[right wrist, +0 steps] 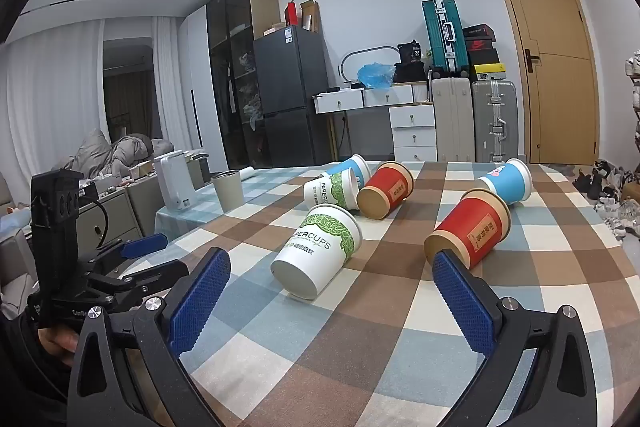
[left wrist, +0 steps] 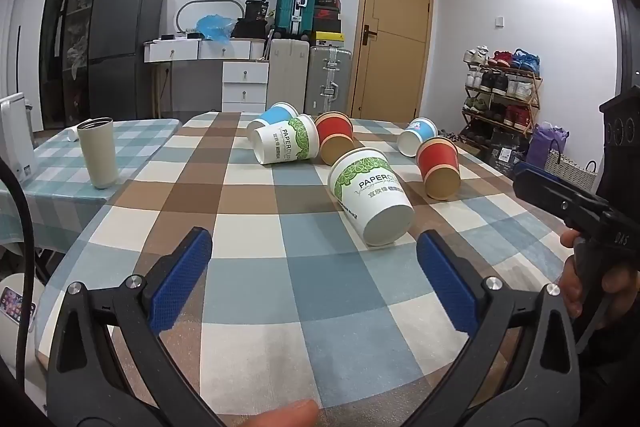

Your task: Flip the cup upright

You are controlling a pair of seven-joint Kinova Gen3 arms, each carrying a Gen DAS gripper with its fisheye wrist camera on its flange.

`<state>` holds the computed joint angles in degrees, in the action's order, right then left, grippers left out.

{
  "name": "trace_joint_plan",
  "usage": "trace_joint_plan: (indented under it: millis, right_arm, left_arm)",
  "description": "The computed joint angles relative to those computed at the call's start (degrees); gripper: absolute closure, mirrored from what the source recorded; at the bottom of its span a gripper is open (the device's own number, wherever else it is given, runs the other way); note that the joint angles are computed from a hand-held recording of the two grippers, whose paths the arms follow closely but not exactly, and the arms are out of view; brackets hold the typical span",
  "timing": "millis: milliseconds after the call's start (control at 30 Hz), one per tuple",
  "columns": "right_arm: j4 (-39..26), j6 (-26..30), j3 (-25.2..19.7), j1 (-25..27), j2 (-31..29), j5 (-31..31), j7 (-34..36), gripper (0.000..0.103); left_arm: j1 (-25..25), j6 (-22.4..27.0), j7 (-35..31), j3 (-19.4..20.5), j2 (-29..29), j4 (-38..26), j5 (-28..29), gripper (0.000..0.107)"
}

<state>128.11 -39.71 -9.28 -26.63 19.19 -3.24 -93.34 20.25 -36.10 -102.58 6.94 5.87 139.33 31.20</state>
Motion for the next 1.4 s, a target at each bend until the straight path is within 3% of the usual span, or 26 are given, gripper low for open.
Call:
trace_joint_plan:
  millis: [1400]
  right_arm:
    - [-0.09, 0.16, 0.06, -0.11, 0.02, -0.13, 0.34, 0.000]
  left_arm:
    - [-0.27, -1.75, 0.98, -0.20, 0.50, 1.12, -1.40, 0.005]
